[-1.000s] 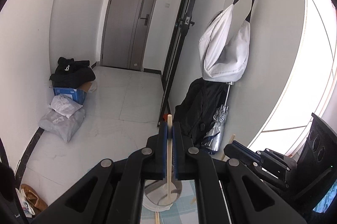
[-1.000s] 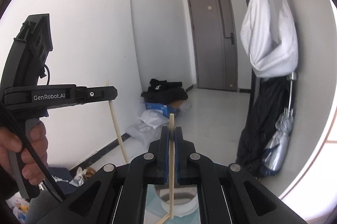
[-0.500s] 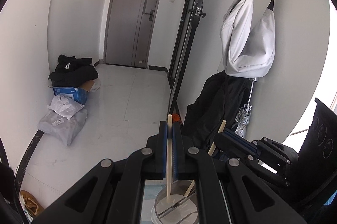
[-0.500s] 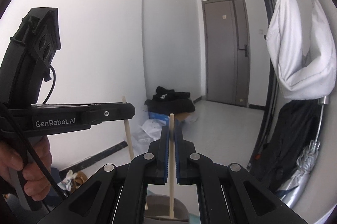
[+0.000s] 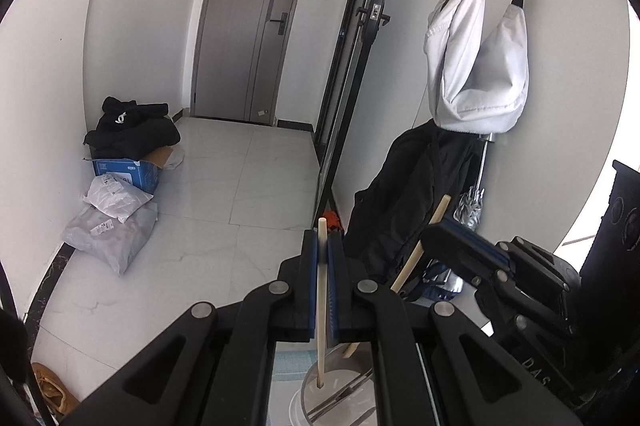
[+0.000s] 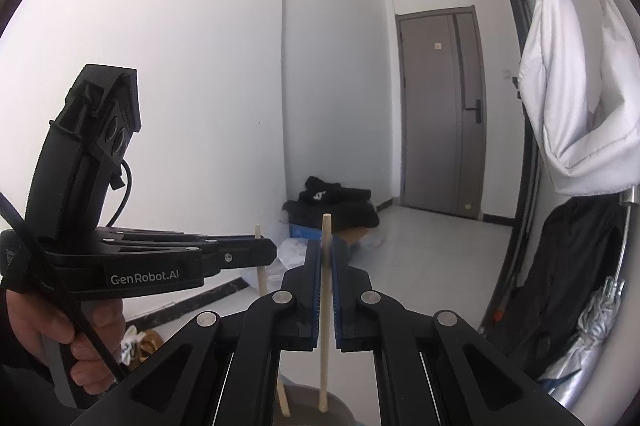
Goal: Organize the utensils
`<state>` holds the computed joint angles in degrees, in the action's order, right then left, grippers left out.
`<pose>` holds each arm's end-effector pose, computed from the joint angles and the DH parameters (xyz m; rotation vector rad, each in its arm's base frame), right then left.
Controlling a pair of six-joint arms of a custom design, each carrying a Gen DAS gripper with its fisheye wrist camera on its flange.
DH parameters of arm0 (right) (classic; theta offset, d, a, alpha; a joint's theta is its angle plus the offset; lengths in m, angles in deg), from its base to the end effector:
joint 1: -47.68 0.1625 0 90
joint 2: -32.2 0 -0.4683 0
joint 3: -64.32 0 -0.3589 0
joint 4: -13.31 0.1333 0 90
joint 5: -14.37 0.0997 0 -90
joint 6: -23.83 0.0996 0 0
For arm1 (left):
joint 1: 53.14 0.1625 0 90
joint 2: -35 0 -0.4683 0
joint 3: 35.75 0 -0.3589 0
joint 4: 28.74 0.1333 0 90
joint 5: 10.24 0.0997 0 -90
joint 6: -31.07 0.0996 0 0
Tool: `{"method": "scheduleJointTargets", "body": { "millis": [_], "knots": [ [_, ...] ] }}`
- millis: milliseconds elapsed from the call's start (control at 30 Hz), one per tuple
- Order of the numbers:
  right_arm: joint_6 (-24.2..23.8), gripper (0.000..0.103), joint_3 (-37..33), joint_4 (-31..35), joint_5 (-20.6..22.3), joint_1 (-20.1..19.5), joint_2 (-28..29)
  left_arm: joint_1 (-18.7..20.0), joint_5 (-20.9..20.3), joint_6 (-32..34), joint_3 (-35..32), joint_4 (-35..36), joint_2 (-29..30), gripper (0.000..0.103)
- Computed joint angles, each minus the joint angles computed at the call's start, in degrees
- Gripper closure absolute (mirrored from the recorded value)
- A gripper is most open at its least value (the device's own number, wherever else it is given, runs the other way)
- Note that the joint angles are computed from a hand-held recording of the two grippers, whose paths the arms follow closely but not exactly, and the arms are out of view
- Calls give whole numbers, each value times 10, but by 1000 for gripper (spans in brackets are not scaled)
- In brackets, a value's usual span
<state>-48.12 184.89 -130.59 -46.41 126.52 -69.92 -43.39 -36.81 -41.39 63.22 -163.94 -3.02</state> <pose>0.1061 -0.4019 0.4938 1.6568 -2.3523 1.1816 -0.5803 -0.3254 0.0673 0.3540 2.2921 -1.3124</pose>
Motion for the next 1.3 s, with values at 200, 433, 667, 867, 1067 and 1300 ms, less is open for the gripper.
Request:
{"method": "scheduleJointTargets", "body": {
  "millis": [200,433,667,867,1067,1300],
  "knots": [
    [-42,99,7,34,-49,-6,8,6,-35,-6,14,-18,1,101],
    [-68,92,-2,99,-103,-7,15,7,-70,-11,14,-8,-5,62],
    [-56,62,0,133,-91,-58,-30,-15,-47,-169,20,127,-39,41],
    [-43,54,-8,182,-56,-114,-89,-41,-49,-302,-8,288,-42,27],
    [-22,41,-8,230,-8,-147,-152,-78,-64,-407,-38,401,-29,19],
    [-64,26,3,305,38,-201,-231,-125,-66,-519,-82,539,-8,3]
  ]
}}
